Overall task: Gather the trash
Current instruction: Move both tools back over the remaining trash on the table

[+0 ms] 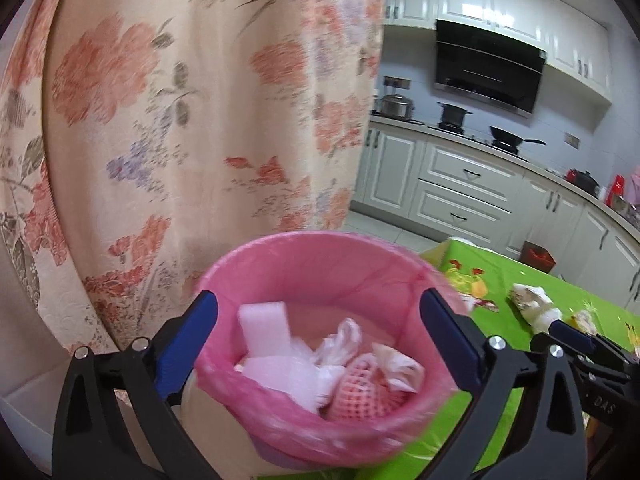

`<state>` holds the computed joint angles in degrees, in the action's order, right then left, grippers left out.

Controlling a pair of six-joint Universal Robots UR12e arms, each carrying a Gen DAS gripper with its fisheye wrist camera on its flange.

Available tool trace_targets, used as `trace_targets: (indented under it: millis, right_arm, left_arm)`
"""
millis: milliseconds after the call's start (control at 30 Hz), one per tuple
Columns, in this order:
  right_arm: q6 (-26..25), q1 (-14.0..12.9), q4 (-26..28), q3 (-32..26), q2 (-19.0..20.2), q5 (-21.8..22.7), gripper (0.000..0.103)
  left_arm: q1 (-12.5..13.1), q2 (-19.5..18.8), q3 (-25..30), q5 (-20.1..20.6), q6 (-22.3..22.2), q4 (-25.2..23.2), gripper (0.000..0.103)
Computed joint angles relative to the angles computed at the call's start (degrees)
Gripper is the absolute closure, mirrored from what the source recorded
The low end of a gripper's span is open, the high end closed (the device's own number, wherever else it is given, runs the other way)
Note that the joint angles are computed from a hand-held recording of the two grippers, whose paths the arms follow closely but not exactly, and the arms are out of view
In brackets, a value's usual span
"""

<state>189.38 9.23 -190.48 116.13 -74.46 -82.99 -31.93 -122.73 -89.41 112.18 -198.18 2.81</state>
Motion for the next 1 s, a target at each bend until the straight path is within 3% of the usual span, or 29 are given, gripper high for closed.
trace_targets:
  millis: [233,633,833,1000]
  right_arm:
    - [1.5,-2.2,-1.6,5.0,-3.2,-3.4,0.045]
    - [6.5,-7.4,-1.0,13.2,-8.5,-9.6,0.045]
    - [8.6,-9.1,0.0,14.7,-9.3,-10.1,0.045]
    - [9.0,-9.6,0.9,14.3,-8.8,-10.9,0.045]
  left_arm:
    - [-2.5,-1.5,2.1,-2.7,1.1,0.9,0.005]
    - [-7.3,-6.1,7.9,-10.0,8.4,-6.0,0.005]
    - [-8.4,-8.5,11.0,-9.8,9.7,-10.5,0.005]
    - [-8.7,-9.8,12.6,-7.2,7.9,-12.9,0.005]
